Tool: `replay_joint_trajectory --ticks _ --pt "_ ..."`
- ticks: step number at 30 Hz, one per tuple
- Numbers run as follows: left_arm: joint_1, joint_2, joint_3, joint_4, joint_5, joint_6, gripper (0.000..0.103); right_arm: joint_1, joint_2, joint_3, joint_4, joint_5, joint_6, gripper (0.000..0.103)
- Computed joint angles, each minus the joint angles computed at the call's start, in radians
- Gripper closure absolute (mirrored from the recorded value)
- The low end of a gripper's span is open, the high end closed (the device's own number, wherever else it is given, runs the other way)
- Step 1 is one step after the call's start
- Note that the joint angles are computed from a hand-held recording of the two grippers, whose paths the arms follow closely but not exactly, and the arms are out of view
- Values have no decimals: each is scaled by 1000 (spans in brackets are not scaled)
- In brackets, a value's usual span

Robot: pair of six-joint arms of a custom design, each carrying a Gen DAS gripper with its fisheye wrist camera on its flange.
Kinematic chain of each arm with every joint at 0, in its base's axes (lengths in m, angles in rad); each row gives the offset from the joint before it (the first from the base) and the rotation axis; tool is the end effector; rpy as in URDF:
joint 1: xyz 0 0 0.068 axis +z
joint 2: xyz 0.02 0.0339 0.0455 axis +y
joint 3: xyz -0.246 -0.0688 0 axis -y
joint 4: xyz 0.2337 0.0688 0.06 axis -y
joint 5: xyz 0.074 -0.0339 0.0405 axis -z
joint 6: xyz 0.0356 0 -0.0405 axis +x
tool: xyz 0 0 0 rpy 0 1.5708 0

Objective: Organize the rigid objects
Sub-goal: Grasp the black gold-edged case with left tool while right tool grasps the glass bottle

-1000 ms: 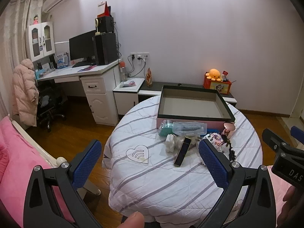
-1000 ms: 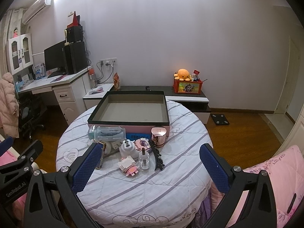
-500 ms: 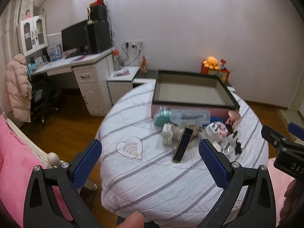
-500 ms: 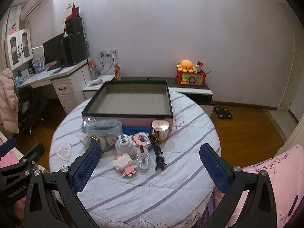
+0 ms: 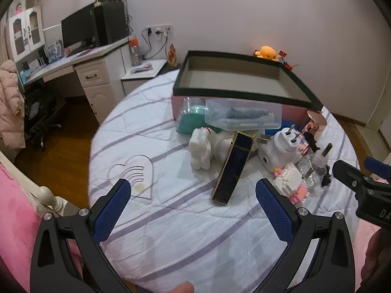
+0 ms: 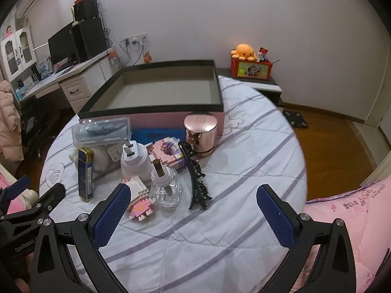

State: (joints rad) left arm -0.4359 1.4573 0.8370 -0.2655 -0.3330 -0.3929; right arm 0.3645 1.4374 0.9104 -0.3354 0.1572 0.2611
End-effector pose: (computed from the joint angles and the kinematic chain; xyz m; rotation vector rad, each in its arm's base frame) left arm 0.2635 -0.1099 0.1875 -0.0917 2.3903 0.0245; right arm 0.2734 0.0983 0.2087 -0.0547 2.4205 0.0940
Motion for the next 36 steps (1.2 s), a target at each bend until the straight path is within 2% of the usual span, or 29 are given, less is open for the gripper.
replay_joint_trajectory --ticks 7,9,11,13,17,19,21,24,30,36 --pt "29 140 57 55 78 13 0 -34 117 35 59 -124 -12 8" --pt "33 168 72 62 91 15 2 -40 155 56 64 -143 -18 23" --pt "40 198 88 68 111 17 8 -43 186 72 68 -155 -23 32" --pt "53 229 105 68 147 19 20 -42 207 82 74 -154 -36 37" --pt "55 259 126 72 147 22 28 -34 217 93 83 -151 -53 48" --pt "59 257 122 83 157 21 45 -30 216 94 85 -142 -59 57" --pt "68 253 121 89 181 22 56 -32 204 81 96 -150 -66 70" --pt "83 247 119 96 224 28 83 -39 192 68 100 -174 -78 71" --pt "93 204 84 104 263 17 83 -56 158 33 118 -221 -64 71" --pt "95 112 18 102 257 23 83 -65 105 5 121 -237 -68 71"
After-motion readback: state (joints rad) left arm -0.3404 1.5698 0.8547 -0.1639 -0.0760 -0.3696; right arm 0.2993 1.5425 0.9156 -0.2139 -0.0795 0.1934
